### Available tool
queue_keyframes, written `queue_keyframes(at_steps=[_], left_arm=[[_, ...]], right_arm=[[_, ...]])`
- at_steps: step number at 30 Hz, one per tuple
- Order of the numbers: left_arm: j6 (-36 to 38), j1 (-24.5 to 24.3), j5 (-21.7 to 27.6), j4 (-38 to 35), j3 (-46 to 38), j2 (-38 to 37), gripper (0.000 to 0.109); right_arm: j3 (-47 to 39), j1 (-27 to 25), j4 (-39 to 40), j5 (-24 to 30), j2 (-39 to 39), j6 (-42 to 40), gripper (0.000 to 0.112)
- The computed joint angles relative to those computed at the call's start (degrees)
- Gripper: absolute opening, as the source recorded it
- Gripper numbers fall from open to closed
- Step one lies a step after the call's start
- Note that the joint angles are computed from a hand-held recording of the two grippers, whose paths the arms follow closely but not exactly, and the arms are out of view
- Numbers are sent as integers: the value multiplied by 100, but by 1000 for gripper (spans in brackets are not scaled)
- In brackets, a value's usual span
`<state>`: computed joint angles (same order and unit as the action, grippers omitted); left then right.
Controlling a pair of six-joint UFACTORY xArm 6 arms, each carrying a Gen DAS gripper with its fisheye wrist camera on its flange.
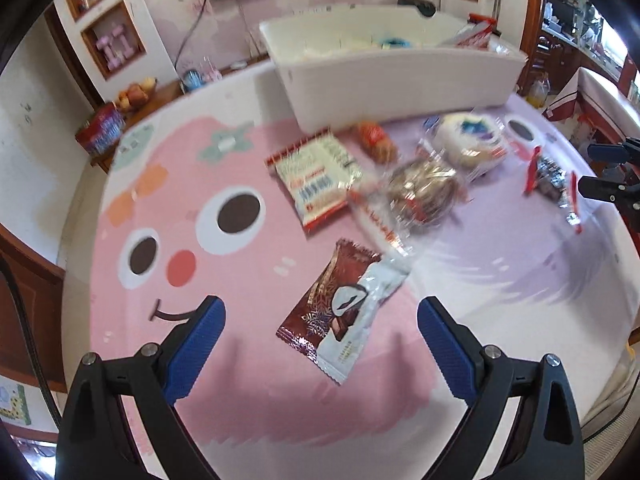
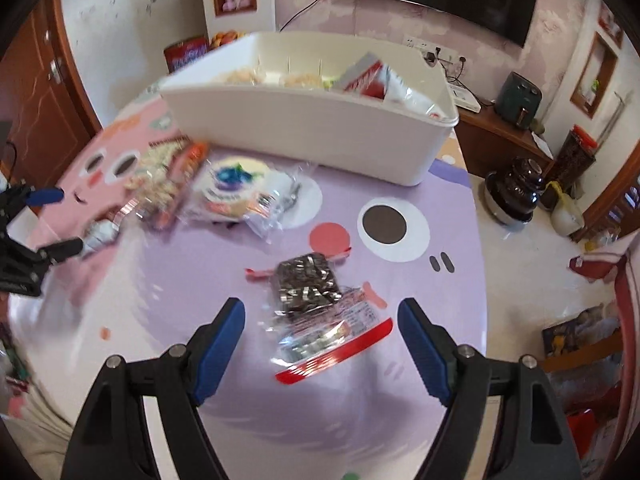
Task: Organize snacks
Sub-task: 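Grasp the brown chocolate wafer with the left tool while the right tool grasps the dark jerky pack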
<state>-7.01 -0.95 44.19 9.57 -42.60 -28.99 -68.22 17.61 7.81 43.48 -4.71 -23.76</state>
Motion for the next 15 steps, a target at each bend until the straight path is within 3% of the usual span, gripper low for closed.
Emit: queue_keyframes(at_steps=[8,11,13,15], left_arm=[[14,153,60,-124,-185,584,95],[148,256,16,-440,-236,657,92],[338,336,-1,-789,-259,697,84],[395,378,-23,-979,-257,694,78]], right_arm=[[-287,71,-325,-82,553,-175,79],[-449,26,-73,39,691,-309,78],[-548,-8,227,236,744,-536,66],[-610,-38,462,400,765,-697,62]])
